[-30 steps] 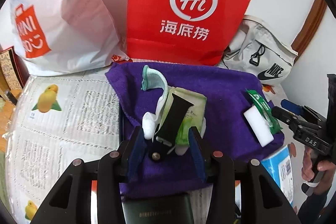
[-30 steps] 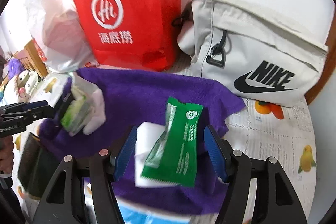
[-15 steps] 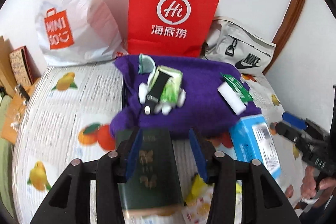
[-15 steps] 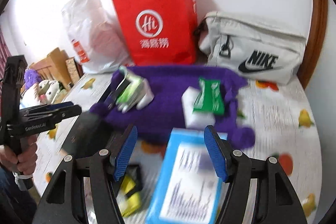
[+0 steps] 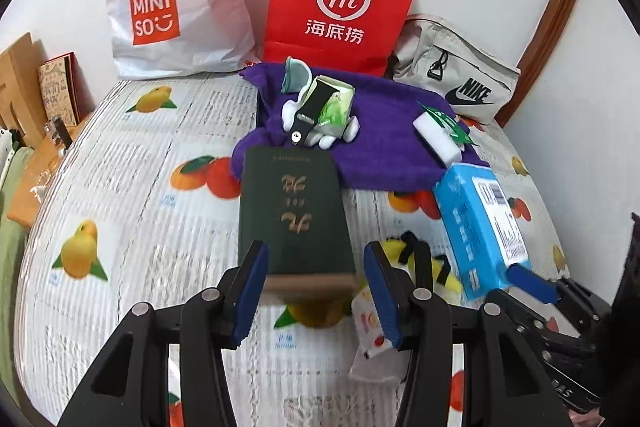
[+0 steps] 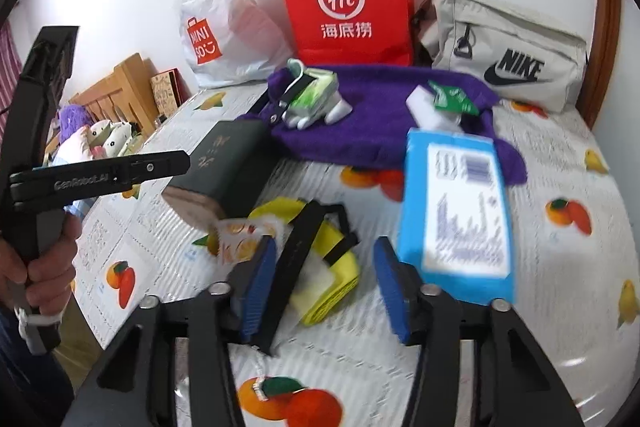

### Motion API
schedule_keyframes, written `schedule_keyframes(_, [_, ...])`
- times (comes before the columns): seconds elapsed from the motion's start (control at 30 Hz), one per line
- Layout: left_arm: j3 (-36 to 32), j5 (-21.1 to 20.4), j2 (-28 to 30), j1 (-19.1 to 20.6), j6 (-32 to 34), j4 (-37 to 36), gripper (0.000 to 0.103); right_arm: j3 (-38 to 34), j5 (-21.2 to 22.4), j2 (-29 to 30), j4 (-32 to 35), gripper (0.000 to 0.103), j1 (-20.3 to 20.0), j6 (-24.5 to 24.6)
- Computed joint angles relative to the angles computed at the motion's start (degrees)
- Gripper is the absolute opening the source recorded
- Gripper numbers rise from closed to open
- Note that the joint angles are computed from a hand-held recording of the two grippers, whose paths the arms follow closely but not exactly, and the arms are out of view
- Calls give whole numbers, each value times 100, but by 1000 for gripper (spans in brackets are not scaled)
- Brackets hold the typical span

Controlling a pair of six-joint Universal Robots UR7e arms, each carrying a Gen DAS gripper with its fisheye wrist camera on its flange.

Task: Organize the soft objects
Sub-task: 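Grasp the second black watch strap with the right gripper and lift it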

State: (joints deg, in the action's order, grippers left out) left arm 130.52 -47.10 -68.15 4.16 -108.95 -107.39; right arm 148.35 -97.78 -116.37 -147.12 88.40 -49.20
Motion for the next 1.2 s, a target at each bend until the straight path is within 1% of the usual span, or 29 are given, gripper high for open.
schedule_keyframes(0.1, [200, -123, -17, -197, -272, -104, 47, 214, 67, -140, 10, 47, -132, -70])
schedule_keyframes(0.27, [480, -367, -21, -400, -476, -334, 48, 576, -88, -38, -433, 46, -99, -217])
schedule_keyframes(0.37, [633, -467, -51, -501, -620, -429, 48, 739, -255, 252, -890, 46, -23, -185])
schedule_keyframes(0.47, [773, -552, -103, -568, -632, -587, 48, 871, -409, 570, -1377, 46, 99, -173])
schedule_keyframes(0.63, [993, -598, -201, -646, -712, -800, 48, 1039, -874, 1259, -2588, 46, 411, -71])
schedule_keyframes(0.73, [1103, -597, -262, -681, -693, -930, 48, 1040, -1033, 1550, -2885, 46, 528, -15])
schedule_keyframes(0.77, [1123, -592, -272, -690, -700, -945, 48, 1045, -1051, 1615, -2946, 45, 529, -8])
schedule_keyframes(0.8, [1145, -587, -284, -701, -720, -960, 48, 1054, -1046, 1679, -3001, 40, 510, -5])
schedule_keyframes(0.83, [1189, -591, -304, -720, -743, -1017, 48, 1063, -1045, 1763, -3086, 26, 473, -1])
schedule_keyframes(0.87, [1214, -600, -313, -729, -744, -1063, 48, 1078, -1062, 1813, -3154, 25, 450, -8])
schedule_keyframes(0.9, [1234, -622, -312, -735, -740, -1100, 48, 1087, -1030, 1818, -3182, 24, 425, -35])
schedule_keyframes(0.93, [1242, -637, -310, -739, -735, -1112, 48, 1070, -959, 1724, -3048, 23, 379, -72])
schedule_keyframes(1.07, [1254, -677, -307, -753, -742, -1110, 48, 914, -686, 1145, -2137, 21, 248, -26])
schedule_keyframes(1.2, [1217, -679, -282, -783, -738, -1063, 48, 868, -517, 671, -1663, 21, 220, -21])
